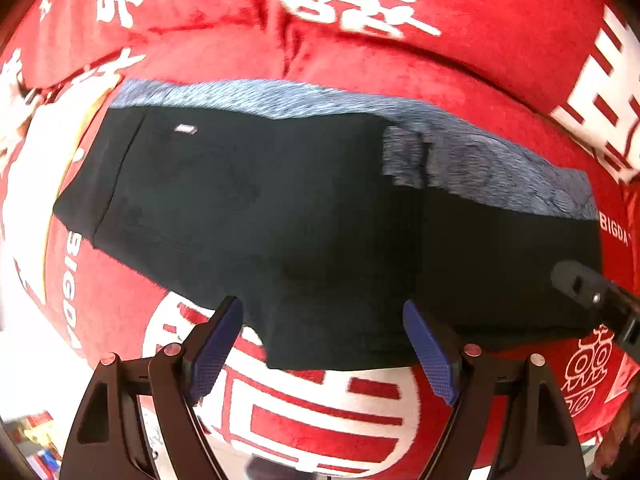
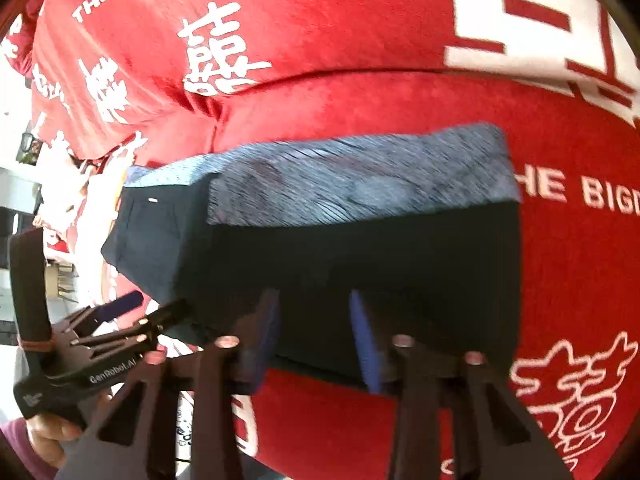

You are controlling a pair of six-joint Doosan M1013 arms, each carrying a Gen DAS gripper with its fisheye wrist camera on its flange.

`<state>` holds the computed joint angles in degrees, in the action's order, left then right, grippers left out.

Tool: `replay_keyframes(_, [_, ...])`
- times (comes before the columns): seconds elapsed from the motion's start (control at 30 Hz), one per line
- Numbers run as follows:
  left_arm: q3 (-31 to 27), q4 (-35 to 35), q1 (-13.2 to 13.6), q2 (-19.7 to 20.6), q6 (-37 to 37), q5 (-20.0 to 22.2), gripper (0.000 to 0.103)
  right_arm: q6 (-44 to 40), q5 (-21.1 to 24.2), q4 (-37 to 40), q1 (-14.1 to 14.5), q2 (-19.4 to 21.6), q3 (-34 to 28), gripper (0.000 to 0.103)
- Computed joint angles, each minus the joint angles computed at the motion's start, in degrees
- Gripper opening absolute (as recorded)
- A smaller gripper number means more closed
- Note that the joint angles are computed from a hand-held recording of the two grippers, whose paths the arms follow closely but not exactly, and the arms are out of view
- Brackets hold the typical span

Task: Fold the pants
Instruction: 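Smooth the half-folded trousers flat with both open tools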

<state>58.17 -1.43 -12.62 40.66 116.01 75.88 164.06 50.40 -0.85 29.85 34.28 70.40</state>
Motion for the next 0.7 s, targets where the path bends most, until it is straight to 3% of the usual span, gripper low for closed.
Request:
replay_keyframes(0.17, [-4.3, 0.0, 1.4, 2.9, 1.0, 2.7, 0.083, -4.1, 2.0, 1.9, -0.6, 3.7, -6.0, 0.035])
replay_keyframes(0.3, [-8.6, -0.1, 2.4, 5.6, 2.7, 5.2, 0.083, -1.5, 5.6, 4.8, -0.1, 6.9, -9.7, 0.035])
replay_keyframes(0.37, [-10.8, -0.3, 2.9, 6.9, 4.0, 6.4, 0.083, 1.6, 7.3, 1.7, 0.8, 7.5, -10.8, 0.035])
replay_keyframes(0.53, [-17.4, -1.4, 4.3, 10.5, 5.0, 10.5, 0.083, 5.7, 12.6, 1.1, 1.3, 9.1, -14.5, 0.039])
replay_keyframes(0.7, [-23.3, -2.9, 5.5, 13.6, 4.9, 13.5, 0.083, 4.2, 21.8, 0.7, 1.7, 12.9, -22.5, 0.043])
